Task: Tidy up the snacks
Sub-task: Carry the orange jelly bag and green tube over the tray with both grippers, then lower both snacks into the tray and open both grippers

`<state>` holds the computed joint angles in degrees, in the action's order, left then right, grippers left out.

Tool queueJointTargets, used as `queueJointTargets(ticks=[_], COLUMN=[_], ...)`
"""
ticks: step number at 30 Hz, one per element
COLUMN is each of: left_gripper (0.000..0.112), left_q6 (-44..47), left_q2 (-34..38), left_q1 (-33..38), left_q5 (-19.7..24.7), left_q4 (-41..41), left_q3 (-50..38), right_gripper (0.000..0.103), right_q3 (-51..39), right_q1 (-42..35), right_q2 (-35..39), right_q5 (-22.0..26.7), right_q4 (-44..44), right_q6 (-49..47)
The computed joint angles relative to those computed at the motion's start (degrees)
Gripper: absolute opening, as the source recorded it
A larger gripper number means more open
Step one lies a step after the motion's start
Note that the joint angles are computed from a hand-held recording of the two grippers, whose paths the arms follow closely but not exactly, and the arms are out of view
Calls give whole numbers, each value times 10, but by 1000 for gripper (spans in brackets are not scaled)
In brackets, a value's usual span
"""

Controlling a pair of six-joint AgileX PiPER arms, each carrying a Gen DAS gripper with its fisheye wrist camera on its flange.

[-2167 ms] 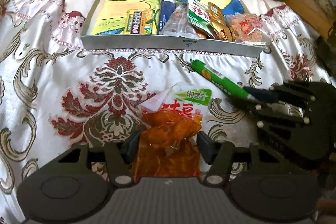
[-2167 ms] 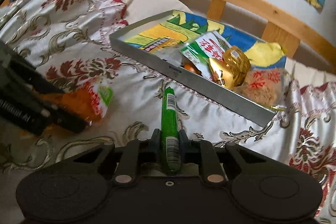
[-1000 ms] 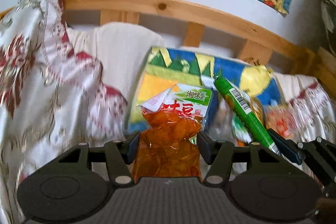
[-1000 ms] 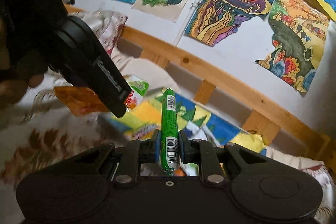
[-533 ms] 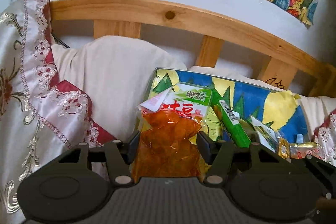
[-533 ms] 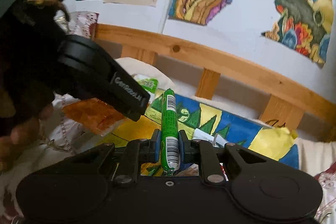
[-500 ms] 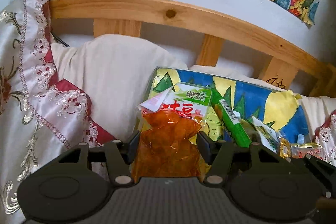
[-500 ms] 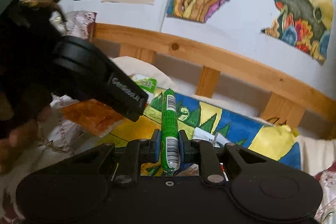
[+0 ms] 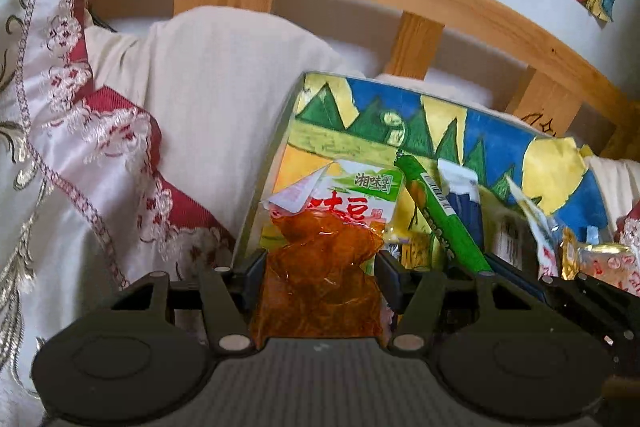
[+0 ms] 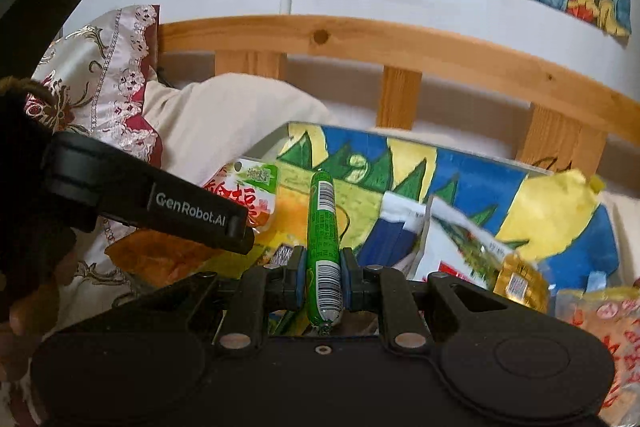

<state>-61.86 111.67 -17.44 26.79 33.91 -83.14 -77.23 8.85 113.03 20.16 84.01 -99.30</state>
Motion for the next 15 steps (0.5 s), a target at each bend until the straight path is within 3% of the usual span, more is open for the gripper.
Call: queueJointTargets(ticks=[15], left_gripper=[63], left_q6=[-6], left_q2=[21], left_q1=[5], left_q5=[1], left_q4=[-25], left_q3=[-9], right_gripper=[19], right_q3=[-2], right_q1=[-1], right_q2=[7], right_q5=[8], right_q4=[-20], right_q6=[37])
